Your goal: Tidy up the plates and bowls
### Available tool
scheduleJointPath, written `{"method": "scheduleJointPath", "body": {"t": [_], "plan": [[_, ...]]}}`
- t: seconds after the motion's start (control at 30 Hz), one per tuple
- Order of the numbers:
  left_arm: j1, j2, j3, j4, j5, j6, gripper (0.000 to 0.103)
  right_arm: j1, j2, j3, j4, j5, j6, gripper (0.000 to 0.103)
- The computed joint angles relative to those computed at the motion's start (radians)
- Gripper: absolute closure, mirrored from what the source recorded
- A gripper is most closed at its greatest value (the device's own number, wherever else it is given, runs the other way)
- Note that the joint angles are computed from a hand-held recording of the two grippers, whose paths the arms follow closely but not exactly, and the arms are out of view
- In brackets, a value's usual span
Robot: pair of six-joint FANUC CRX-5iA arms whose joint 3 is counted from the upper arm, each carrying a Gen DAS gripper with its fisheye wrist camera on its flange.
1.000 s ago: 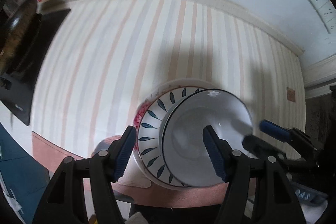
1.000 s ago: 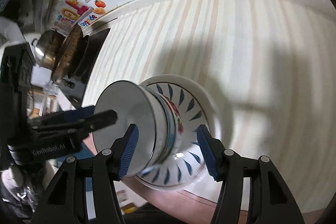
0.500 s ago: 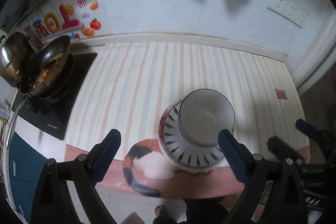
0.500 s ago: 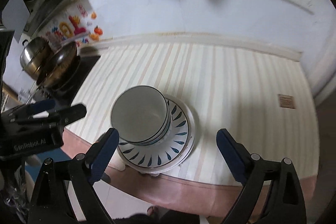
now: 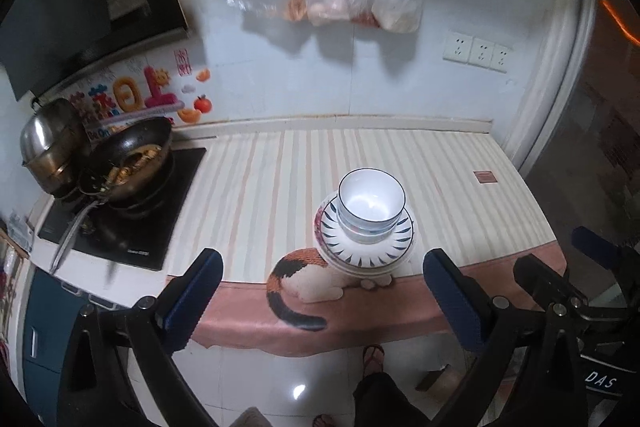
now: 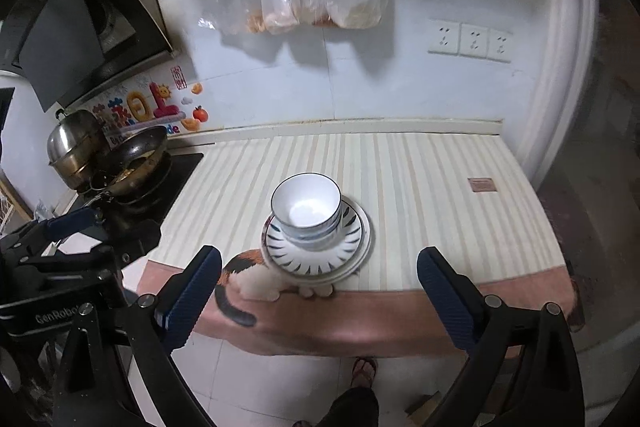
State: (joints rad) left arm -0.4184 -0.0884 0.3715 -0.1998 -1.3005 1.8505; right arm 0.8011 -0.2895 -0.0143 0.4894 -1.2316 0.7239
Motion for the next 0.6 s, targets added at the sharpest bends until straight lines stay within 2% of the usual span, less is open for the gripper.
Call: {"method": "scheduleJointPath", "body": {"t": [0.2, 0.4, 0.6], "plan": [[-0.043, -0.115, -0.063, -0.038, -0.012, 0.035, 0.0, 0.241, -0.143, -0.084, 0.16, -0.161, -0.191, 0.002], [-0.137, -0.2, -0.095, -0.13, -0.061, 0.121, 0.0, 0.532, -0.238, -0.135, 0.341, -0.385, -0.357, 0.002], [-0.255, -0.244, -0.098, -0.26, -0.111, 0.226, 0.0, 0.701, -0.277, -0.153, 0.424, -0.523, -0.442, 0.002]]}}
